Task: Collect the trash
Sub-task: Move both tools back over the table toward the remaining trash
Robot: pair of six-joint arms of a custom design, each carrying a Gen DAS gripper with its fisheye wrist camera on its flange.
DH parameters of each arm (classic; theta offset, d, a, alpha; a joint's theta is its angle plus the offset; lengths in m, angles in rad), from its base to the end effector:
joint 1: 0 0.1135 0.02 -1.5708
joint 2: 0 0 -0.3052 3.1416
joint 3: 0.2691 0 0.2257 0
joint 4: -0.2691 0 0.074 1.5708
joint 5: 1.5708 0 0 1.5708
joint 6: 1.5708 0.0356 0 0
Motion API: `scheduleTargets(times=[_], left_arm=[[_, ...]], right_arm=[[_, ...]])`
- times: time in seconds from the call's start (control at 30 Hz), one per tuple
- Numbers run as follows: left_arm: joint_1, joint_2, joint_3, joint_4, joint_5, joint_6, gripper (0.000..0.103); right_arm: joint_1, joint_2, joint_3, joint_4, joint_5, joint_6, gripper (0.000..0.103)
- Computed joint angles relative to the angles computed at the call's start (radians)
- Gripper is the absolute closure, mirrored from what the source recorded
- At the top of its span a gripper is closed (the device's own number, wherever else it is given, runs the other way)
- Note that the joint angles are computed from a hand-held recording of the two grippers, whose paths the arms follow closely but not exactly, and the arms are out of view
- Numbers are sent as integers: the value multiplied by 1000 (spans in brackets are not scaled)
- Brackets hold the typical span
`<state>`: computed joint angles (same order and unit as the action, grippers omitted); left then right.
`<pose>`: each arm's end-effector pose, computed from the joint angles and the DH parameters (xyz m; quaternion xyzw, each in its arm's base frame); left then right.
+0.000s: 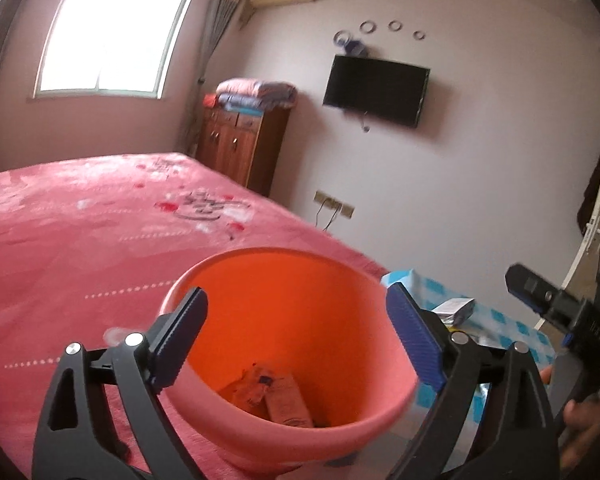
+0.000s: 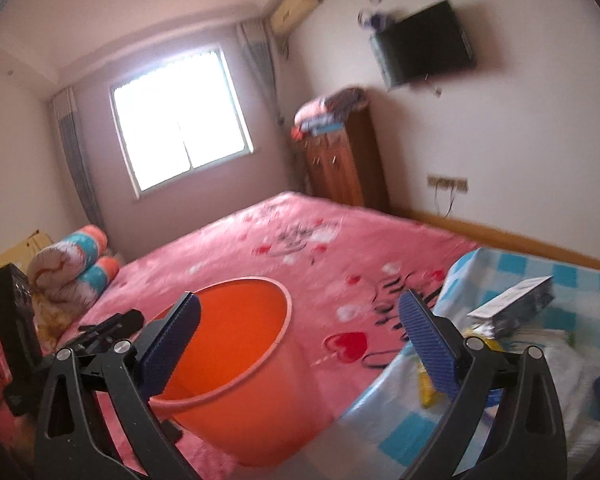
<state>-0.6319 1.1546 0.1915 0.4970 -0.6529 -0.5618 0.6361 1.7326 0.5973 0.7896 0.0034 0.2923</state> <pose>0.1431 -0.0779 0.2023 -0.1399 0.8117 -0.0535 0.5645 0.2563 0.1891 0.2056 -0.1390 0.8063 0.2562 0.5147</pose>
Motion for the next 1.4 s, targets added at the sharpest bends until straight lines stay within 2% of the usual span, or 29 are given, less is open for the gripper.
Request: scheduleTargets(times=[0.13, 0.23, 0.47, 0.57, 0.67, 0.77, 0.83, 0.93, 1.07, 1.27, 1.4], left_arm=[[-154, 39, 46, -72, -139, -57, 12], [-237, 92, 94, -143, -203, -118, 11], [-399, 258, 211, -307, -300, -279, 11], [-458, 336, 253, -334, -321, -336, 11], [-477, 408, 286, -328, -295, -357, 11], [-495, 485, 344, -369, -275, -389, 11], [-492, 524, 362, -346, -229, -383, 12], [-494, 572, 384, -318, -190, -385, 11], [-503, 636, 438, -342, -167, -384, 12], [-488, 702, 532, -395, -124, -362, 12], [-456, 728, 618, -414, -84, -287, 12]], right_arm=[[-44, -31, -101, 50, -36, 14, 5], [-68, -44, -161, 68, -51, 14, 5], [-171, -55, -316, 155, -94, 7, 5], [-216, -59, -360, 157, -100, -4, 5], [-253, -62, -392, 154, -92, -21, 5], [-299, -37, -438, 204, -84, -44, 5], [-333, -18, -467, 244, -67, -53, 5], [-405, -6, -485, 268, -110, -77, 5], [-516, 28, -525, 354, -170, -99, 5], [-673, 75, -535, 400, -252, -134, 5], [-775, 82, -507, 348, -345, -167, 5]])
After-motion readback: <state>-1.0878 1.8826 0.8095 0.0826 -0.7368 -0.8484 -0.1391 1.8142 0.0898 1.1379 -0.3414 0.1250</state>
